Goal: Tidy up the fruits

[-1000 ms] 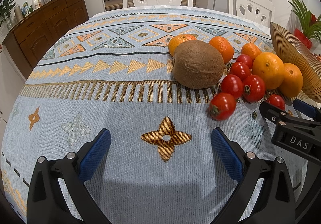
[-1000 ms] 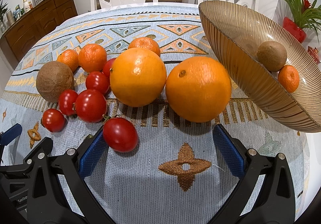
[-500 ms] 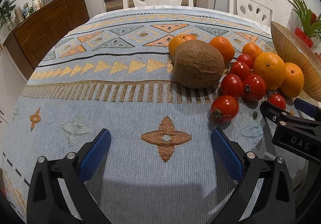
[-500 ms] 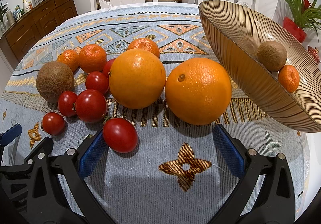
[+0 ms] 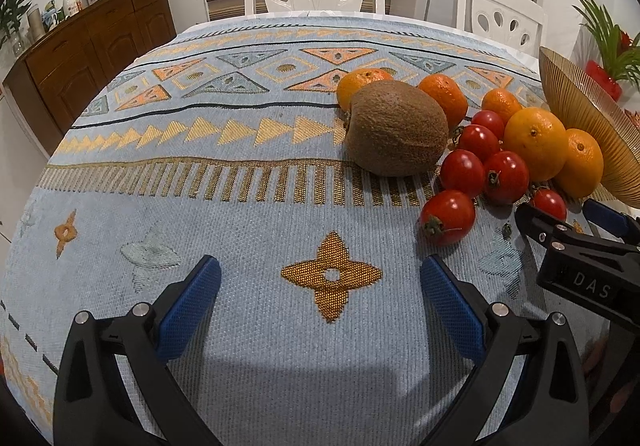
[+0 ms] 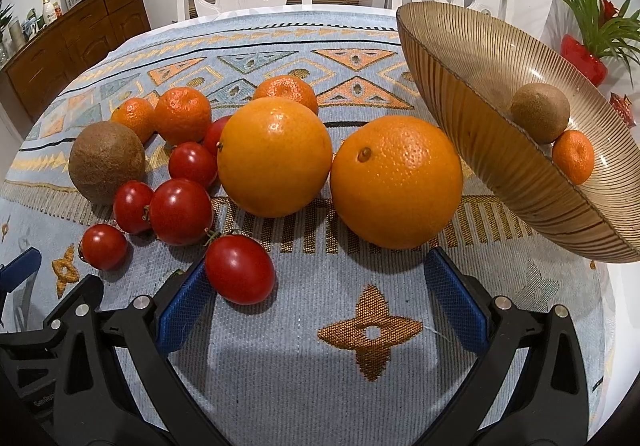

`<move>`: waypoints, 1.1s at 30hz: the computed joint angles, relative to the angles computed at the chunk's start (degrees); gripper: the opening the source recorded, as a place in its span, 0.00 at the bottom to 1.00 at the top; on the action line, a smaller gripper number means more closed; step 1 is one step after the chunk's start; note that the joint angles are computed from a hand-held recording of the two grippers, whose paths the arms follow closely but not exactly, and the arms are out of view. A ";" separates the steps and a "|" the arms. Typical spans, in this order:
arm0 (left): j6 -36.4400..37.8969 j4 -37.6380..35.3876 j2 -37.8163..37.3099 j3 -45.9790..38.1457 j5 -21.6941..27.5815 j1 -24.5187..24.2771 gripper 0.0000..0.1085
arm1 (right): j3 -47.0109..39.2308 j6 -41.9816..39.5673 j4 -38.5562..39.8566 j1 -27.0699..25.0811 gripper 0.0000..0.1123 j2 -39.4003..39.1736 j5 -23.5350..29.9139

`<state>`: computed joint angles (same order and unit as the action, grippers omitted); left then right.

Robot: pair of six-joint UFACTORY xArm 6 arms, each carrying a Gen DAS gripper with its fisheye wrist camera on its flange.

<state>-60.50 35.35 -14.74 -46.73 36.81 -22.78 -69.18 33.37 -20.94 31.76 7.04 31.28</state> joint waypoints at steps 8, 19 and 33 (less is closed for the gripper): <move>-0.74 0.94 0.72 -0.84 0.98 -0.56 0.90 | 0.12 0.09 0.14 0.08 0.89 -0.06 -0.23; -0.29 0.39 1.16 -1.19 0.55 -0.05 0.90 | 4.15 -7.28 9.27 -1.28 0.89 -2.26 -6.43; 1.41 -0.95 -1.31 2.58 -6.48 1.28 0.90 | 2.11 -11.83 5.70 1.35 0.77 -1.08 -4.71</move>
<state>-59.10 34.40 -16.05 -44.15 30.34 -21.50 -67.06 21.54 -15.24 33.12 5.96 26.57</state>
